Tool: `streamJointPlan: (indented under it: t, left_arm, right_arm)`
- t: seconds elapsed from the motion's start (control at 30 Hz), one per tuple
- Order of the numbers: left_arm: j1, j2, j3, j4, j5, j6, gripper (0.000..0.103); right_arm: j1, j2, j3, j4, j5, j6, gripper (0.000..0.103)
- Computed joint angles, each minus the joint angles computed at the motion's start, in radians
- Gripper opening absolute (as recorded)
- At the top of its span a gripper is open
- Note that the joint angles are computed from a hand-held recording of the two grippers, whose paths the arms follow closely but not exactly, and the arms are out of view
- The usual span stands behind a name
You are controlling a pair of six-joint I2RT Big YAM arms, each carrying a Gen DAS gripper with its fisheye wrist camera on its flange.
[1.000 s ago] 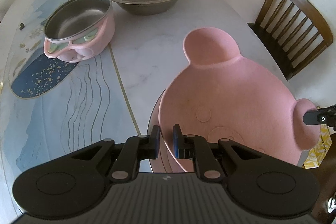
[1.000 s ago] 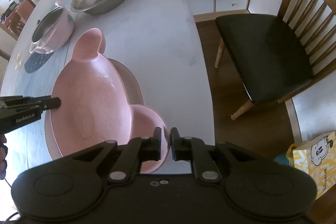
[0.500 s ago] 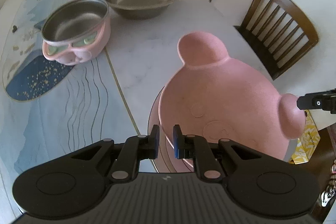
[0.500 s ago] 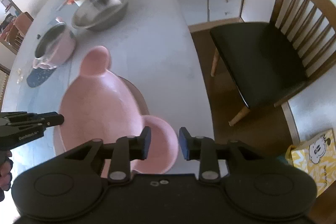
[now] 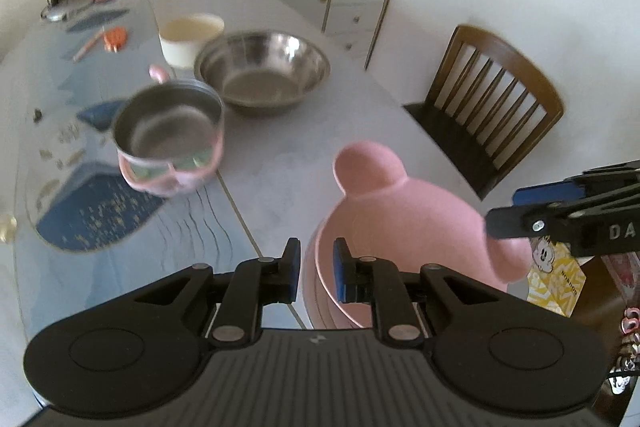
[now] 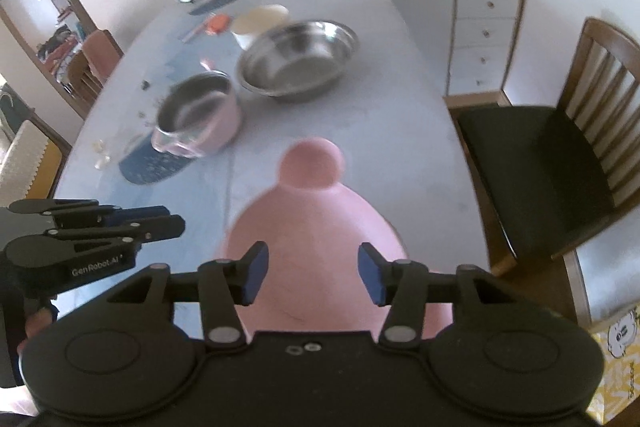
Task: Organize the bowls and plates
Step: 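Open both grippers and move them toward the large steel bowl, then lower both grippers and close them on the steel bowl rim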
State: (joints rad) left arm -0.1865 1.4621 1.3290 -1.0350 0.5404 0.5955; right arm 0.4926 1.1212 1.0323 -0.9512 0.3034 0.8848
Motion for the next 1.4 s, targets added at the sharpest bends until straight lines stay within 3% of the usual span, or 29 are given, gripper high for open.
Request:
streamJointPlan:
  t: [0.07,0.23,0.37,0.5,0.63,0.97,1.13,1.4]
  left_arm:
    - [0.017,0.003,0.018,-0.002,0.021,0.012,0.021]
    - [0.054,0.005,0.048,0.038,0.074,0.008,0.061]
    - [0.063,0.033,0.102,0.039,0.104,-0.005,0.062]
    - [0.061,0.062,0.151,0.079,0.116,-0.046,0.077]
    - [0.048,0.109,0.211,0.112,0.109,-0.097,0.077]
    - [-0.036,0.307,0.441,0.13,-0.011,-0.196,0.078]
    - [-0.084,0.449,0.621,0.076,-0.083,-0.219,0.078]
    - [-0.147,0.706,0.966,-0.104,-0.184,-0.261,0.078]
  right_arm:
    - [0.017,0.028,0.032,0.009,0.021,-0.002,0.06]
    - [0.037,0.092,0.103,0.016,0.065,-0.015,0.066]
    - [0.032,0.13,0.154,0.023,0.086,-0.032,0.074]
    - [0.014,0.16,0.198,0.038,0.113,-0.075,0.084]
    - [-0.025,0.19,0.236,0.053,0.124,-0.122,0.096]
    - [-0.191,0.294,0.316,0.117,0.082,-0.239,0.101]
    - [-0.282,0.367,0.351,0.14,0.02,-0.29,0.101]
    - [-0.39,0.514,0.432,0.133,-0.081,-0.337,0.099]
